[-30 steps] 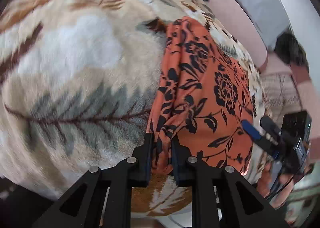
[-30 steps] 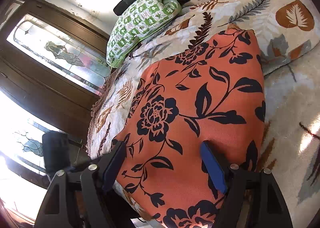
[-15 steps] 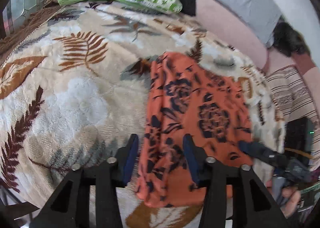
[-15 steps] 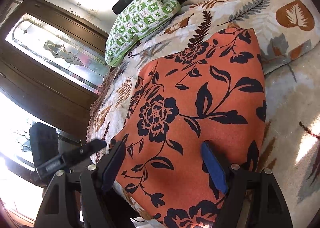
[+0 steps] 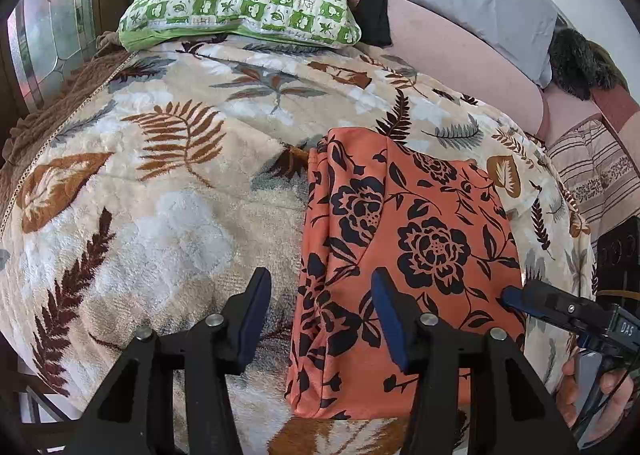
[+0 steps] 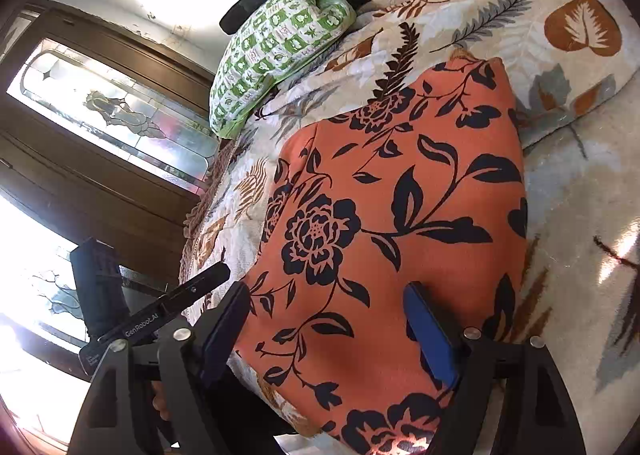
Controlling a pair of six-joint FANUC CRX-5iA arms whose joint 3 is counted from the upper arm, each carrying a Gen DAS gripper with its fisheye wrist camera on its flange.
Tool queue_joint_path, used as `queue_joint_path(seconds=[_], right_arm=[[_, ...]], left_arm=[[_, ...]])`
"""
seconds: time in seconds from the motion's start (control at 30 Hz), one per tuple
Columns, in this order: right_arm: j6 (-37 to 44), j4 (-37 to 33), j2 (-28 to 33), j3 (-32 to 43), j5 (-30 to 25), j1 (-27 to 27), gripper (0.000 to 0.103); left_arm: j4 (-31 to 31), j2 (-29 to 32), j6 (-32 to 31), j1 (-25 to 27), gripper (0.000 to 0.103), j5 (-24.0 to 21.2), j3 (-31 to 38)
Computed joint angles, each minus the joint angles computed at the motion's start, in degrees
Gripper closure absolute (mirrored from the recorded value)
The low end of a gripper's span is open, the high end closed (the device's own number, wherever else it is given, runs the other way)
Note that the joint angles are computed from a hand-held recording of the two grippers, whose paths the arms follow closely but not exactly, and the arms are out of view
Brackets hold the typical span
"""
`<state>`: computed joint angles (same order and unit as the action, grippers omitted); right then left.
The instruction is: Fold small clothes
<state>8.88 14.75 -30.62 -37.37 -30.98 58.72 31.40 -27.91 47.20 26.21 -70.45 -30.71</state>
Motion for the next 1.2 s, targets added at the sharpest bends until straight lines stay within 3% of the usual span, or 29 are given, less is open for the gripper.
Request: queue_joint_path(seconds=[0.13,0.27,0.3,0.37,0.43,0.53,0.63,0.77,0.9,1.03,1.2], right_arm=[[-4.80,6.17,-1.17,-0.86,0.14,0.91,0.018],[-4.12,5.76,-0.08,-0.36,2.71,-1.41,0.017],[-3.10,4.12,0.66,-0.30,4.02,-2.57,0.015],[3.93,-5.96,4.11,2.83,2.03,-5.58,0.010],[3.37,-7.86,3.45,2.26,3.74,-6.67,0.010],[-7.33,3.47,-0.96,-2.23,6.49,-4.25,0.010],[-13.30,12.27,-5.26,-5.00,1.87,-1.30,0.010],[-18.94,14.74,-10.78,-8.88,-2.97,-0.09,0.010],[-14.60,5.44,-12.19,-10.29,1.39,-4.24,0.010],[-0.93,-9.33,-7.92,-7.22,6.41,-9.32,0.010],[17.33,-26.79,-0.10,-0.21,5.45,-14.71,0.010]], left_arm=[[0.03,-0.42,0.49,-0.92,0.041,1.09,-0.16],[-0.40,-0.55,0.69,-0.69,0.041,1.14,-0.25],[-0.56,-0.38,0.96,-0.70,0.041,1.11,-0.21],[-1.10,0.28,1.43,-0.97,0.041,0.81,0.07],[-1.08,0.30,0.85,-0.71,0.039,0.56,-0.10],[0.79,0.57,0.13,0.63,0.028,0.50,-0.68],[3.32,2.08,0.45,1.87,0.023,0.07,-0.81],[4.79,5.78,1.01,0.85,0.022,0.39,-0.30],[5.38,10.26,0.34,-1.80,0.022,0.19,0.67],[4.49,14.22,-0.61,-4.40,0.022,0.61,1.93],[5.69,15.28,-1.47,-4.79,0.021,1.01,1.02]])
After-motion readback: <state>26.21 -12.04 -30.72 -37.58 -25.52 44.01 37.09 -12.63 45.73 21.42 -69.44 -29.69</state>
